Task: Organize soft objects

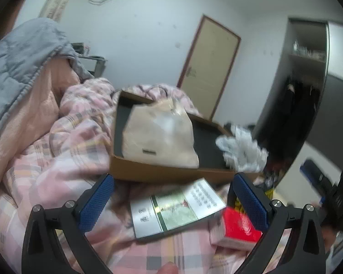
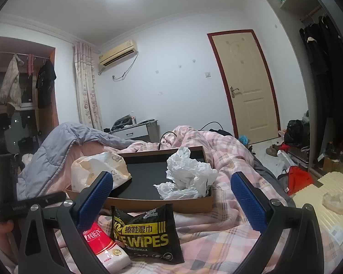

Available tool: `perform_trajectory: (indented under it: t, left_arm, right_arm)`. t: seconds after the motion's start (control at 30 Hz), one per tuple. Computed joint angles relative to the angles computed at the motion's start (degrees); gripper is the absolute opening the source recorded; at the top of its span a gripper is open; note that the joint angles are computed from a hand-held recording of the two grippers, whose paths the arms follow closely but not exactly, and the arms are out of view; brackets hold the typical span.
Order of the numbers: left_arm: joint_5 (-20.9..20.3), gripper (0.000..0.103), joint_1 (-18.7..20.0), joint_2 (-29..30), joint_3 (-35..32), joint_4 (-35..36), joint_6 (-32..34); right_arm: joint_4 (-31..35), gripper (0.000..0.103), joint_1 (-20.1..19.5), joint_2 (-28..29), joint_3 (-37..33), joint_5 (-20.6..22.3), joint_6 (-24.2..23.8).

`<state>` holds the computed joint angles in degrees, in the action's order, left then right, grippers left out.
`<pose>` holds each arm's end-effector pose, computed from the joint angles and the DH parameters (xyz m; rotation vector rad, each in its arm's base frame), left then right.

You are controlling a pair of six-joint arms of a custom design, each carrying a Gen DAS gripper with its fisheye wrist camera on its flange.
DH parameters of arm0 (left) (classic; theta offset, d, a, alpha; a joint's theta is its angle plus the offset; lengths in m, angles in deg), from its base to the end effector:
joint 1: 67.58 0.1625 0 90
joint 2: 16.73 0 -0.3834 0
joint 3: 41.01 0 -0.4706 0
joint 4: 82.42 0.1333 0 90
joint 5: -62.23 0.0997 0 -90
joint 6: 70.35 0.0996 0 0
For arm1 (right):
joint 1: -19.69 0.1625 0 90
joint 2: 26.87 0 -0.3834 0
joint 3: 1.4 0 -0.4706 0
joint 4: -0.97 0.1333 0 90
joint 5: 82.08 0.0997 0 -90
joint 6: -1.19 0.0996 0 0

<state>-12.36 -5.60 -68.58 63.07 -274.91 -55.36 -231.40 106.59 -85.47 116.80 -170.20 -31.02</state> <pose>-0.1703 -0.6600 0.1073 0.8288 2.5700 -1.2973 0.1067 -0.5558 0.1702 0.5597 -2.0344 1.7820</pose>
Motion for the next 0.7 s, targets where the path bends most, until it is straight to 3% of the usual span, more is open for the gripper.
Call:
perform_trajectory:
  t: [0.1, 0.7]
  left_arm:
    - [5.3, 0.103, -0.6, 0.3, -1.5, 5.1, -1.0]
    - [-0.8, 0.103, 0.6, 2.2, -4.7, 16.2, -1.4]
  right_arm:
    - [-0.4, 0.103, 0.2, 0.2, -0.1, -0.2, -0.3]
    - [-0.7, 0.103, 0.7, 0.6, -0.4, -0.9, -1.5]
